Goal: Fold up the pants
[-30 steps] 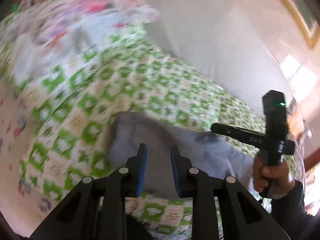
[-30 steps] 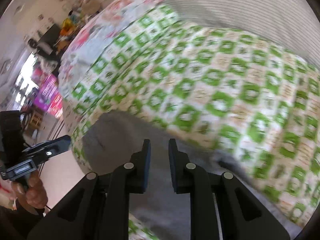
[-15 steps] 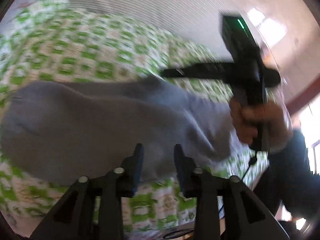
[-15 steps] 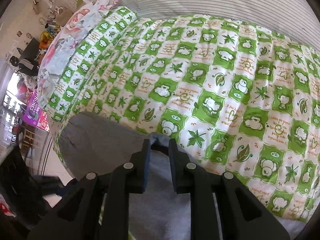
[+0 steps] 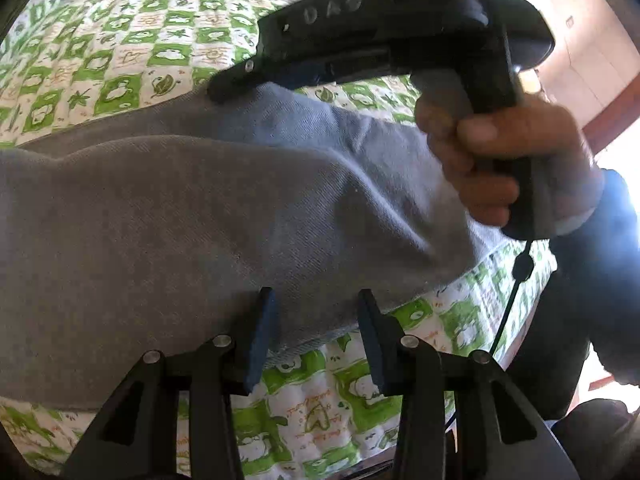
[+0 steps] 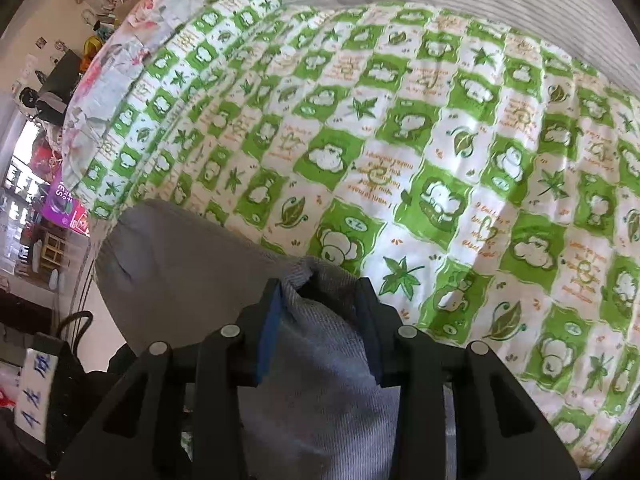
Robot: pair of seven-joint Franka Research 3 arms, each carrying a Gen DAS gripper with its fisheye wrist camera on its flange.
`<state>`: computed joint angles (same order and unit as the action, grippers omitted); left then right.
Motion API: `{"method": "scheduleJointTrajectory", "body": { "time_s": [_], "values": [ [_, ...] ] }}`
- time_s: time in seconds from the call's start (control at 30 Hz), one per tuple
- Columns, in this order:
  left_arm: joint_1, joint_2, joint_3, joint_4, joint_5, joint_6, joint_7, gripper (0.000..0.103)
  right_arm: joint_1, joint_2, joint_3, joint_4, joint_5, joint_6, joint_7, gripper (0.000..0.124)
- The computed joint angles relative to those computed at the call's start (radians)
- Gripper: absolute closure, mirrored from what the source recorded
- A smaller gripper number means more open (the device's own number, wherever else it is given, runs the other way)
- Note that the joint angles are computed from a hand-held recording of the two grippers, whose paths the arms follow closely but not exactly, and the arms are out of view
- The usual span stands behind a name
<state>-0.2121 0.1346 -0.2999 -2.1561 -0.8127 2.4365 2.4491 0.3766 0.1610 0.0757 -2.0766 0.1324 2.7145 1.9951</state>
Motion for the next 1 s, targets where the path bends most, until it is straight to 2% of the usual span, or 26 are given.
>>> {"method": "scheduleJointTrajectory", "body": {
  "time_s": [0.1,0.13,0.17,0.2,0.23,0.37,0.43,0.57,0.67,0.73,0.83,1.0],
  "values": [
    [-0.022,-0.014,-0.003,-0.023,0.033,0.072,-0.066,0.064,0.005,0.01,-0.002,0.003,-0.021,0.005,-0.003,0.088],
    [-0.031,-0.006,-0.003,-0.023,0.058,0.089,-0.12,0.066,0.007,0.01,-0.003,0.001,-0.027,0.012,-0.005,0.101],
    [-0.037,-0.003,-0.004,-0.026,0.074,0.11,-0.16,0.076,0.003,0.011,0.003,0.002,-0.011,0.016,-0.027,0.11],
    [-0.044,0.007,-0.007,-0.022,0.092,0.13,-0.198,0.092,0.003,0.012,0.005,0.004,-0.005,0.02,-0.034,0.112],
    [-0.044,0.014,-0.01,-0.018,0.101,0.128,-0.224,0.096,0.007,0.011,0.001,0.003,-0.015,0.026,-0.026,0.116],
    [-0.03,0.016,-0.022,-0.017,0.101,0.109,-0.25,0.1,0.009,-0.006,-0.001,0.008,-0.024,0.046,-0.043,0.12],
    [-0.034,0.016,-0.026,-0.023,0.116,0.116,-0.262,0.101,0.009,-0.004,-0.005,0.012,-0.036,0.05,-0.036,0.12],
    [-0.038,0.009,-0.03,-0.033,0.132,0.118,-0.288,0.101,-0.011,0.039,0.001,0.025,0.032,0.028,-0.05,0.118],
    [-0.031,-0.018,-0.02,-0.049,0.131,0.094,-0.289,0.1,-0.01,0.016,0.001,-0.003,0.066,0.046,-0.025,0.112],
    [-0.033,-0.001,-0.009,-0.019,0.162,0.082,-0.308,0.1,0.004,-0.019,-0.012,-0.035,0.021,0.064,0.018,0.106],
    [-0.035,0.003,-0.013,-0.005,0.188,0.082,-0.332,0.1,0.006,-0.092,-0.016,-0.103,-0.032,0.096,0.082,0.089],
    [-0.036,-0.016,-0.016,-0.006,0.182,0.076,-0.331,0.098,-0.029,-0.23,0.012,-0.242,-0.13,0.132,0.23,0.086]
  ]
}}
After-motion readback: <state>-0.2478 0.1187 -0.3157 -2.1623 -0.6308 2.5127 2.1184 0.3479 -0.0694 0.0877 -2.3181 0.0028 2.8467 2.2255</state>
